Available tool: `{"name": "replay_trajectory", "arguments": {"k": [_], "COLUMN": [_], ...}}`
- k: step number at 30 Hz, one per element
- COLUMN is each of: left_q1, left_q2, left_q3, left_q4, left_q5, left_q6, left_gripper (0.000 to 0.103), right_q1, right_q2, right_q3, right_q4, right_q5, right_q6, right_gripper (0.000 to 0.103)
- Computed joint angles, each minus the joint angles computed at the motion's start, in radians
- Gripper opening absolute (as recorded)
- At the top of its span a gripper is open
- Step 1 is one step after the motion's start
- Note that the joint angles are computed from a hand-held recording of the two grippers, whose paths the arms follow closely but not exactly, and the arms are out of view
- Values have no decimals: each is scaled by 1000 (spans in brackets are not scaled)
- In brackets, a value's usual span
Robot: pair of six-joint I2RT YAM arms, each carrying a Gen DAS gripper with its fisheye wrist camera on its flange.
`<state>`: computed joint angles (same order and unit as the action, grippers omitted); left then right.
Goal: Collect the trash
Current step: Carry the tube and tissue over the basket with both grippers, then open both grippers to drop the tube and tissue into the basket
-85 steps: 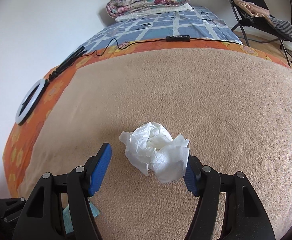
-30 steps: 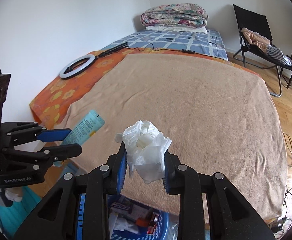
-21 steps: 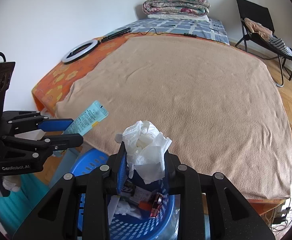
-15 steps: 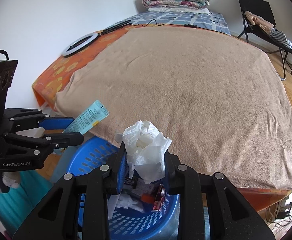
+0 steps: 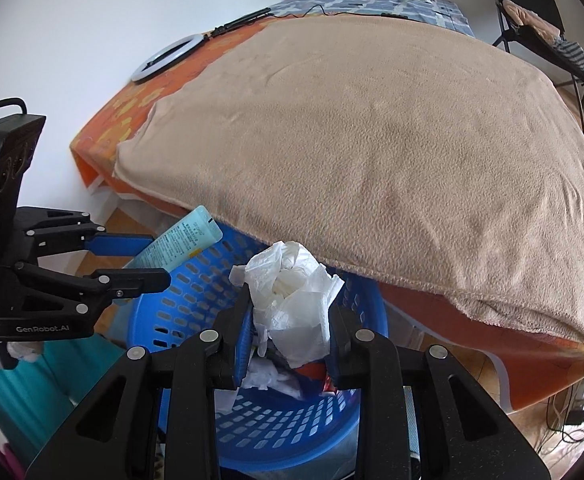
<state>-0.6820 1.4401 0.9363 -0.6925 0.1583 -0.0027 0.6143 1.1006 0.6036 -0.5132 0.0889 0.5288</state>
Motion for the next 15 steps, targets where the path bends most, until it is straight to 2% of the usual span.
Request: {"name": "replay_trajectory", "arguments": {"k": [15], "left_q1": [-38], "left_q2": [59], "left_q3": [0], "left_q4": [1], "left_q5": [-42], "left_q6": [-18], "left_gripper": [36], "right_q1": [18], "right_q2": [130], "right_q3": [12], "right_q4": [56], "right_q5": [-8], "right_q6": [12], "right_gripper": [30]}}
